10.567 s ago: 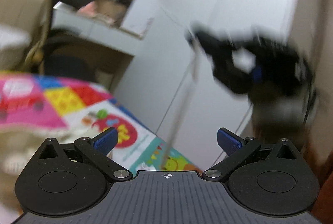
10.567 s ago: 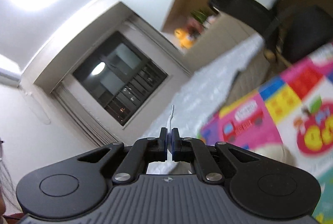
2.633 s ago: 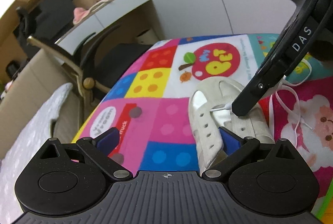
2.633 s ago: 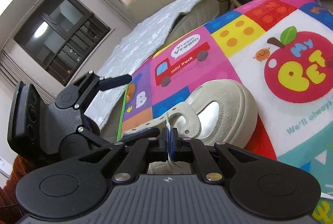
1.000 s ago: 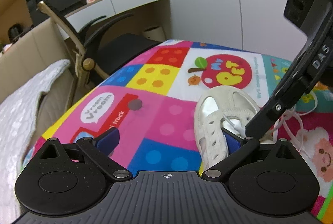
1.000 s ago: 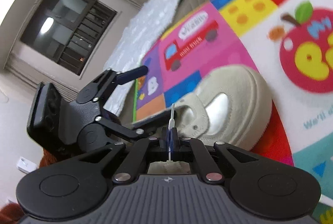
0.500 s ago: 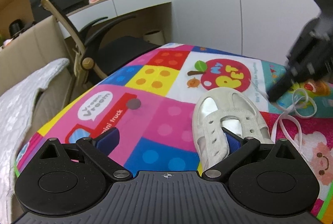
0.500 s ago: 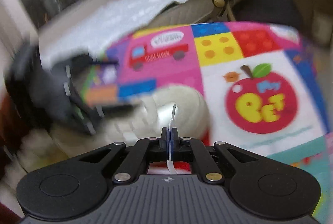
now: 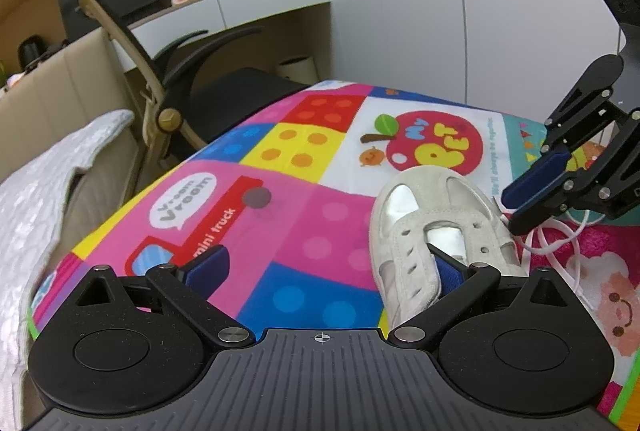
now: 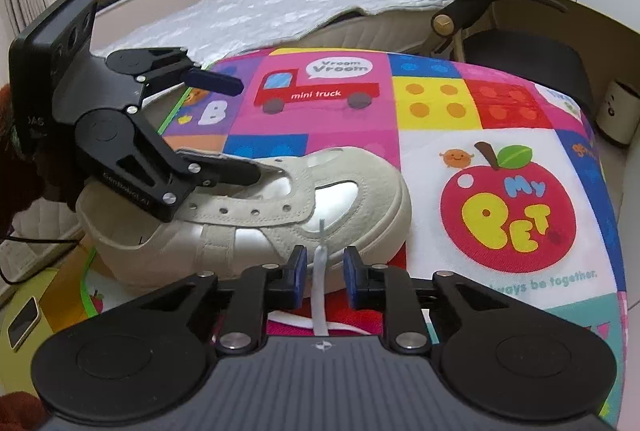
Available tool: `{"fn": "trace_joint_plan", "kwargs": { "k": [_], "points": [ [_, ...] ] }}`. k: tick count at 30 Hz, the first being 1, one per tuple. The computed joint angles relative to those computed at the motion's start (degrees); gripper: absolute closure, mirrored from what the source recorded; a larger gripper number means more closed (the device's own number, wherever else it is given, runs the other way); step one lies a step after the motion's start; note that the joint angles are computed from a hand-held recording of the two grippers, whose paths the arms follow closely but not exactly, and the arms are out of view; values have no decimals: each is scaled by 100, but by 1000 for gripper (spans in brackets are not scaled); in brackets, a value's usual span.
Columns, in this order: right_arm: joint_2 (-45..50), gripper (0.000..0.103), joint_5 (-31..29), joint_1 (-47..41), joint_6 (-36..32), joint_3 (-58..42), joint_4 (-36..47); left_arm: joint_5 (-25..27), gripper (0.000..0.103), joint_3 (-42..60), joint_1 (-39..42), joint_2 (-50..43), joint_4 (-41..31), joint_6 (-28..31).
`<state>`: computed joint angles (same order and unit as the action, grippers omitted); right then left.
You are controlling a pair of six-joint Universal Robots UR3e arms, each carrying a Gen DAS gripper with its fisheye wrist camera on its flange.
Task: Lace up shoes with both hands
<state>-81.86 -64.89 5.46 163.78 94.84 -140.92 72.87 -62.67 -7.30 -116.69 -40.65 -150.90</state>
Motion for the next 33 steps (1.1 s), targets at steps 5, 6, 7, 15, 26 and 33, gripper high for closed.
{"fn": "trace_joint_plan", "kwargs": {
  "k": [5, 6, 7, 15, 26, 33],
  "points": [
    [-1, 97, 491, -233, -91, 195, -84, 51, 1, 114, -28, -27, -146, 64],
    [-10, 99, 570, -260, -63, 249, -116, 55, 1, 146, -34, -38, -184, 82],
    [-33, 100, 591, -264, -53, 318, -190, 60, 1, 180, -40, -48, -224, 100],
    [59, 102, 1423, -513, 400, -79, -32, 181, 1, 67, -99, -21, -12, 117],
    [1442, 102, 1930, -351, 810, -2244, 2103, -104, 1, -419, 76, 128, 474, -96],
    [2065, 102, 1771, -261, 695, -3541, 3519, -410, 1, -686, 212, 164, 760, -257]
  ]
}}
